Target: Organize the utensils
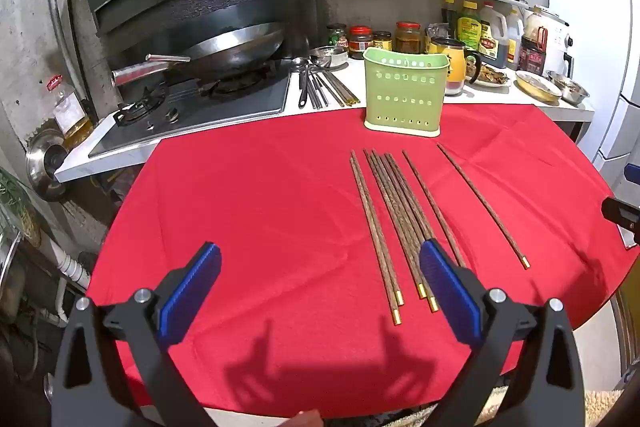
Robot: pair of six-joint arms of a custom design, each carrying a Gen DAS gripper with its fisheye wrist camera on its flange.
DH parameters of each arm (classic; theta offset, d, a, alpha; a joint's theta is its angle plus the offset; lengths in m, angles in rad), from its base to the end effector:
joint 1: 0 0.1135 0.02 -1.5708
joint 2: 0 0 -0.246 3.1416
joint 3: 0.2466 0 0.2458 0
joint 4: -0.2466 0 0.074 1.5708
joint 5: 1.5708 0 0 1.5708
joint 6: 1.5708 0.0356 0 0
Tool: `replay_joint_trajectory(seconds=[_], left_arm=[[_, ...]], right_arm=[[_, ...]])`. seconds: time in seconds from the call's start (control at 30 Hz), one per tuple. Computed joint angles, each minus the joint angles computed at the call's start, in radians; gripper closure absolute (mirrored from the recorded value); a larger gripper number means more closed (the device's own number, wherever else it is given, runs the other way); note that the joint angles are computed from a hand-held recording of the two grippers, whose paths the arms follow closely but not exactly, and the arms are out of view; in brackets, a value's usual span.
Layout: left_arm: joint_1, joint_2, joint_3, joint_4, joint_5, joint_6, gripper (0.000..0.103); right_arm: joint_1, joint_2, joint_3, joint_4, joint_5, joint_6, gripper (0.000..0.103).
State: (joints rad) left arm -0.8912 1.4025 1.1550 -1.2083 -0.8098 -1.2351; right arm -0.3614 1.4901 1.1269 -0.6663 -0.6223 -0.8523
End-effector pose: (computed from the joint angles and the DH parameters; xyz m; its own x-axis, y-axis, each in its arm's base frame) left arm 0.1683 -0.1673 0.2579 -0.6629 -0.2157 -0.7170 -0.4300 0.8936 0.1286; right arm 0.2855 -0.0857 0.2419 -0.5325 -0.4526 -0.7152 -0.5993 0.7983 -0.0590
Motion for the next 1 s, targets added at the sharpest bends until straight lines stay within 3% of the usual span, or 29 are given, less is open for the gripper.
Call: replay_joint_trajectory(seconds=[1.0], left_arm=[[0.013, -0.032, -0.025, 0.007, -0.004, 0.016, 0.006]], right_arm=[[-0.014, 0.001, -0.004, -0.002, -0.022, 0.001, 0.006]])
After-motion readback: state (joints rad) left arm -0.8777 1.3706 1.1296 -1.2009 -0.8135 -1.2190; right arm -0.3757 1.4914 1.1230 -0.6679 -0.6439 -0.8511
